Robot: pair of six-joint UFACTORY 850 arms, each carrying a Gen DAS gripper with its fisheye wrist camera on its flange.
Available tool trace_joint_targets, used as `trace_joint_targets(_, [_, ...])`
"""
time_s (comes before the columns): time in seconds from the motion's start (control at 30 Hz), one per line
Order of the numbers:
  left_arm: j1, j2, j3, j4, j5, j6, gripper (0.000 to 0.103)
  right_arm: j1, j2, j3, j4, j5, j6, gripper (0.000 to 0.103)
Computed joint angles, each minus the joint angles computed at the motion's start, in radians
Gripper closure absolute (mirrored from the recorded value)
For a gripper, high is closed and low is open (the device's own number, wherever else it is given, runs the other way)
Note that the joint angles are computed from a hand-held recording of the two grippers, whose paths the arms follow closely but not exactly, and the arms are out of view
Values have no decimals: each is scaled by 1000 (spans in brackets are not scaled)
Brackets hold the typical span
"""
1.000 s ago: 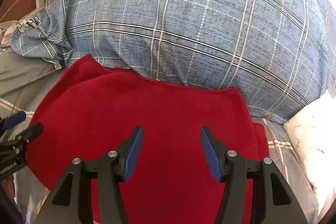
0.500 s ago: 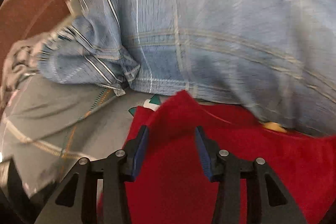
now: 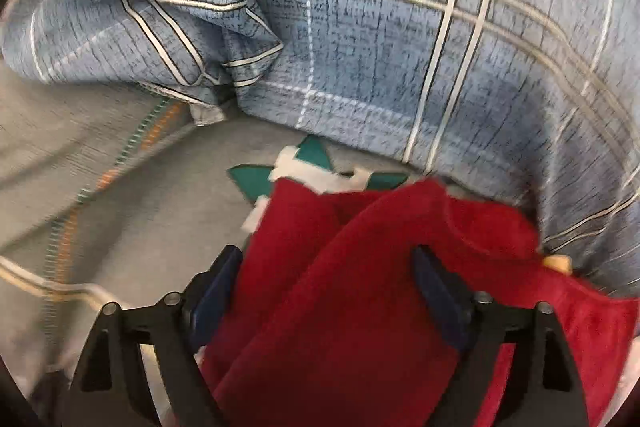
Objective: Fold small clothes
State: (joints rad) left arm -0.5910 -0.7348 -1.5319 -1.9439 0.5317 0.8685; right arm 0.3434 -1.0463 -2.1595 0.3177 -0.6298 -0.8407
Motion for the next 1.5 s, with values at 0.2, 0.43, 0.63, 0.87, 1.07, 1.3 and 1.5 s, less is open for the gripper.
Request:
trace_joint_targets(0.2, [-2,0,20,152,-42,-154,23,-93,9,-53,323,-193,-178,87])
trace_joint_targets(0.43, [-5,-19,-5,177,-57,-114,29,-155,18,-63,474,-295,-247,88])
trace_joint_targets(0.63, [-18,-21,-27,149,-39,-49,66,-169,19,-78,491,-315,-251,88])
trace_joint_targets(0.87, [-56,-19,-99,31,95,138,77,-216,22,-120,538,-390,-251,89])
trace_joint_targets(1.07, [-97,-59,-231,-55,202,357,77,-274,-15,-220,568,-472,-205,89])
trace_joint_targets(1.3, [-127,-101,-345,-98,202,499,85,-326,-49,-298,585,-506,-171,89])
trace_joint_targets(1.5, [-135,-105,-384,-139,128,557,89,-355,-94,-390,572,-510,-143,90])
